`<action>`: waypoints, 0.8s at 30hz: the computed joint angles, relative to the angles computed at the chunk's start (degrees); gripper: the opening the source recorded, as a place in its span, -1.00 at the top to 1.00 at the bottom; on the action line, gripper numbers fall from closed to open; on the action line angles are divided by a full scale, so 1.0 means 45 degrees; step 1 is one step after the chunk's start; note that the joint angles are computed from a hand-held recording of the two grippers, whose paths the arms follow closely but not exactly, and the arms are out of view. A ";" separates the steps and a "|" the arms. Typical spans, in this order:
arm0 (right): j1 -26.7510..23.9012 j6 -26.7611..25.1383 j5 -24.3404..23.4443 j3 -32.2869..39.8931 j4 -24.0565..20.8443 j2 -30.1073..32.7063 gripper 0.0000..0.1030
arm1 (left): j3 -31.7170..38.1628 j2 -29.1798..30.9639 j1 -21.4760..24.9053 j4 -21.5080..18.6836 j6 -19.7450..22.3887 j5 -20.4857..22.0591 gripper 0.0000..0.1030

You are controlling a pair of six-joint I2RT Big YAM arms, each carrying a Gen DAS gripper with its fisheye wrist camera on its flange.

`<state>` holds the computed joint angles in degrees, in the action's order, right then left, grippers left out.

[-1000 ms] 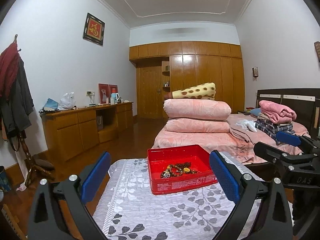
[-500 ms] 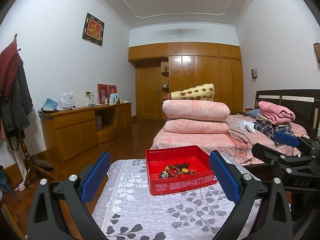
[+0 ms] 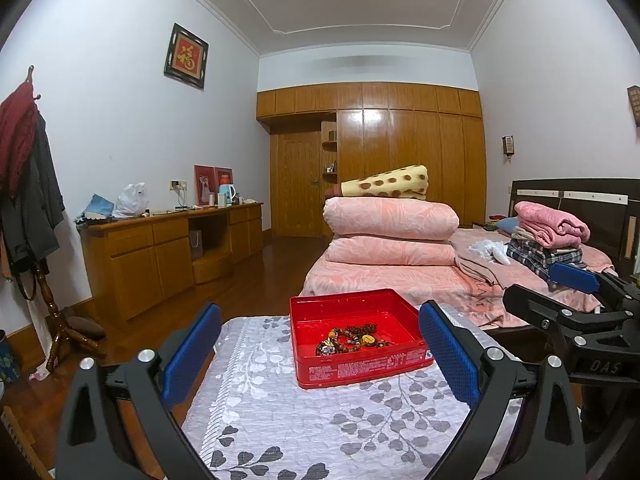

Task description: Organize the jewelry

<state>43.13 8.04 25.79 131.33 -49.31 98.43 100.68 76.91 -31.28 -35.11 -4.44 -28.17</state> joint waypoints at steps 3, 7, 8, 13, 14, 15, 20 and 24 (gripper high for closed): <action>-0.0003 -0.0006 -0.0010 -0.0010 0.0007 -0.0007 -0.89 | 0.0014 0.0004 0.0013 -0.0016 -0.0027 0.0023 -0.88; 0.0009 -0.0037 0.0018 0.0014 -0.0006 -0.0014 -0.89 | -0.0045 -0.0008 -0.0022 0.0074 -0.0045 -0.0013 -0.88; 0.0009 -0.0037 0.0016 -0.0003 0.0007 -0.0022 -0.89 | -0.0050 -0.0008 -0.0027 0.0073 -0.0038 -0.0014 -0.88; 0.0012 -0.0046 0.0027 0.0065 -0.0018 0.0007 -0.89 | -0.0086 -0.0020 -0.0060 0.0079 -0.0087 -0.0045 -0.88; 0.0014 -0.0047 0.0034 0.0066 -0.0023 0.0009 -0.89 | -0.0105 -0.0043 -0.0023 0.0073 -0.0095 -0.0007 -0.88; 0.0014 -0.0047 0.0034 0.0066 -0.0023 0.0009 -0.89 | -0.0106 -0.0045 -0.0021 0.0066 -0.0092 -0.0012 -0.88; 0.0016 -0.0043 0.0026 0.0036 -0.0002 -0.0004 -0.89 | -0.0086 -0.0034 -0.0001 0.0040 -0.0126 -0.0005 -0.88; 0.0019 -0.0044 0.0039 0.0017 0.0013 -0.0012 -0.89 | -0.0076 -0.0024 -0.0013 -0.0002 -0.0191 -0.0028 -0.88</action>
<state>43.21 7.84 25.97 131.40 -49.25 98.38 100.34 76.80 -31.34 -35.12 -5.29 -28.29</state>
